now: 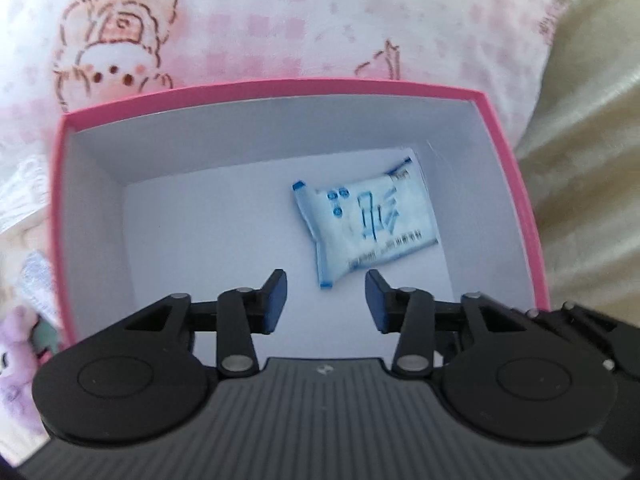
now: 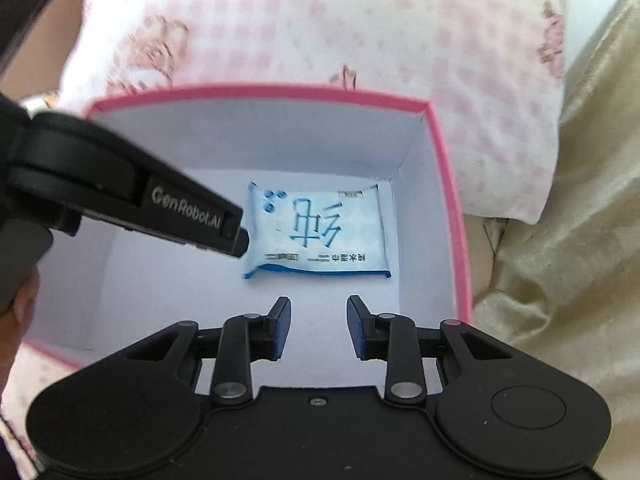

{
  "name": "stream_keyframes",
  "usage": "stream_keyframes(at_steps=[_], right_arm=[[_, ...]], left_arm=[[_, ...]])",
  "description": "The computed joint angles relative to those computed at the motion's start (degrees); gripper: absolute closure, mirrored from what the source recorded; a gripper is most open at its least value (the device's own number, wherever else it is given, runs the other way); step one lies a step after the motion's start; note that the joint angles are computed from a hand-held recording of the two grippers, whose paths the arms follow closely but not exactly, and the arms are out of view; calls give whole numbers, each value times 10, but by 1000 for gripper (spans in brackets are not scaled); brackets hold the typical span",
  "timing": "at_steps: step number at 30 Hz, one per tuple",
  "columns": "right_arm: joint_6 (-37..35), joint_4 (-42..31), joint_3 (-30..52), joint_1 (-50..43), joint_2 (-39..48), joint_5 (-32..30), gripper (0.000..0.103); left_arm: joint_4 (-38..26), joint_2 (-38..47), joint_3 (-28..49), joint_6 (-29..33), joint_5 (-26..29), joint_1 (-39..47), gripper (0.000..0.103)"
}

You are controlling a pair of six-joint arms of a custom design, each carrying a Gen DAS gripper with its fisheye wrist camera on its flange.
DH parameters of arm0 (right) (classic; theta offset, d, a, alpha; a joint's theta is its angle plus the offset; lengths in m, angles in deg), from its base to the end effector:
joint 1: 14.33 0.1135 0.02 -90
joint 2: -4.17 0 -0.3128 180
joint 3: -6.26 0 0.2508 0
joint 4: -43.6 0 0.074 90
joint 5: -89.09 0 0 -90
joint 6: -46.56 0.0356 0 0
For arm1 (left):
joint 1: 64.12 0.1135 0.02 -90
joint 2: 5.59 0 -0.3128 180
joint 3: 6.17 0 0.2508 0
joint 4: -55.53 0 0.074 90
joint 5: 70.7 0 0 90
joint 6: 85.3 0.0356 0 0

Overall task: Organize objects
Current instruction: 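Open the left tool to release the pack and lift away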

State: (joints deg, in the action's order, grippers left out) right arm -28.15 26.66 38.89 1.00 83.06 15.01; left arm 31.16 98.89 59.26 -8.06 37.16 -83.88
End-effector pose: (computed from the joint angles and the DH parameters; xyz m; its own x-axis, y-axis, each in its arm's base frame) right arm 0.1780 0.0387 0.1426 -0.8659 0.0256 -0.4995 0.0968 0.9884 -0.1173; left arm 0.3175 -0.1256 0.1619 -0.9205 0.1073 -0.3758 0.2539 0.8952 -0.3663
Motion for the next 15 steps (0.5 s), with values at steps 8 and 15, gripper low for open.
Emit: stream_keyframes(at_steps=[8,15], right_arm=[[26,-116,-10,27,-171,5,56],[150,-285,45,213,-259,125,48]], left_arm=[[-52,-96,-59,50,37,30,46],[-128,-213,-106,165,92,86,42]])
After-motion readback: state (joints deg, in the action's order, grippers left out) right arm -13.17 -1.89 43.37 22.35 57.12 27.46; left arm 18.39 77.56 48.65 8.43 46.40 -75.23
